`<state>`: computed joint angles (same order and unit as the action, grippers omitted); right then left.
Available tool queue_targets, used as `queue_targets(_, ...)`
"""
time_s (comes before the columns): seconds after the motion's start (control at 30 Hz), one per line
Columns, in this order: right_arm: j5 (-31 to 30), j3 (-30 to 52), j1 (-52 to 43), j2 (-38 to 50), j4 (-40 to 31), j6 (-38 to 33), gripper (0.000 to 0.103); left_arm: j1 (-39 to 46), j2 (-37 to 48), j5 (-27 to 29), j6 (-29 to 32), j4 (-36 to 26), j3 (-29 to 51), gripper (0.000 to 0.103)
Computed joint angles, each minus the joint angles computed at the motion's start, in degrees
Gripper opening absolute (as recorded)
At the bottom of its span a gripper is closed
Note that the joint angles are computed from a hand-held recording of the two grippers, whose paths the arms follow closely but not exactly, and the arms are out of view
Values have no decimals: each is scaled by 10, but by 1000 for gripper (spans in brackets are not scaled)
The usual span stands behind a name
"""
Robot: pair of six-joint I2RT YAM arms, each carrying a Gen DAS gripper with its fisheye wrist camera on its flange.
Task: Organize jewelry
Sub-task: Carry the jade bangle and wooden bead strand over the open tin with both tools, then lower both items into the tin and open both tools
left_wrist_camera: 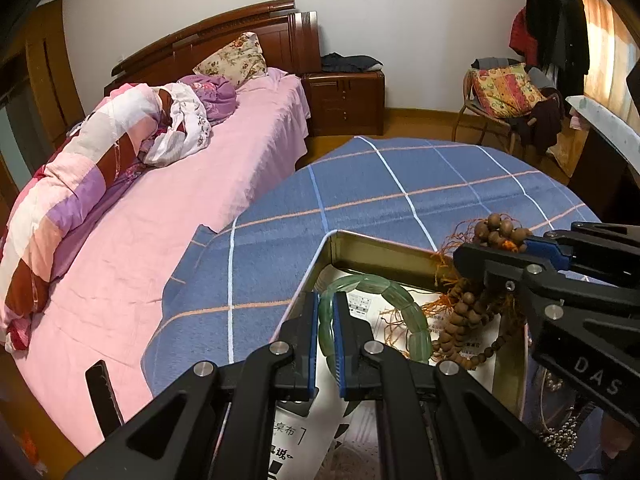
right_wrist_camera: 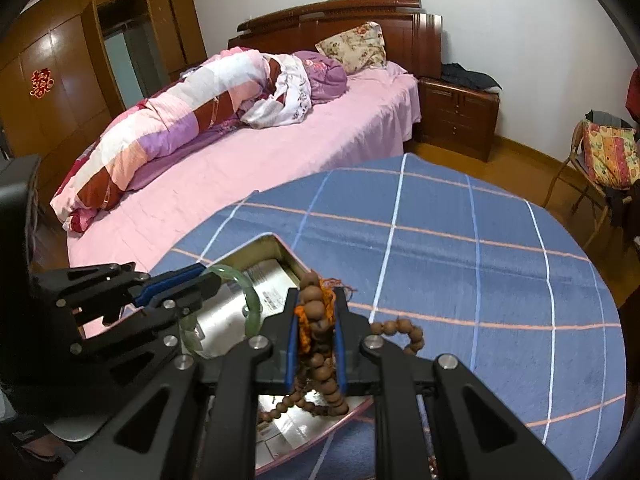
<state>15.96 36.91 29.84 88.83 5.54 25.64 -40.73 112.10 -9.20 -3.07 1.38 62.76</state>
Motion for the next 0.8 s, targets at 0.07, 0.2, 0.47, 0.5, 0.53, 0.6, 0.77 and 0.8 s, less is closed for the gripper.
queue_targets(0.07, -2, -1, -1, 3, 1, 2, 17, 0, 5, -1, 1, -1, 3, 6)
queue_targets(0.2, -4, -3, -2, 8, 3, 0, 17, 3, 12, 1, 1, -8, 9, 7)
queue_targets(0.47, 0, -2, -1, 16, 3, 2, 18, 6, 13, 8, -3, -24, 16, 9)
queue_targets(0.5, 0, 1, -1, 19, 2, 2, 18, 8, 11, 8, -4, -25, 15, 10)
queue_targets(0.53, 0, 1, -1, 19, 3, 2, 18, 7, 11, 8, -4, -22, 13, 10)
queue_targets(0.6, -1, 1, -2, 19, 2, 2, 21, 7, 10, 8, -5, -22, 12, 11)
queue_targets(0.77, 0, -6, -2, 14, 9, 7, 29, 5, 8, 5, 1, -23, 11, 30)
queue_targets(0.8, -1, -8, -2, 11, 11, 7, 39, 4, 5, 8, 0, -19, 6, 35)
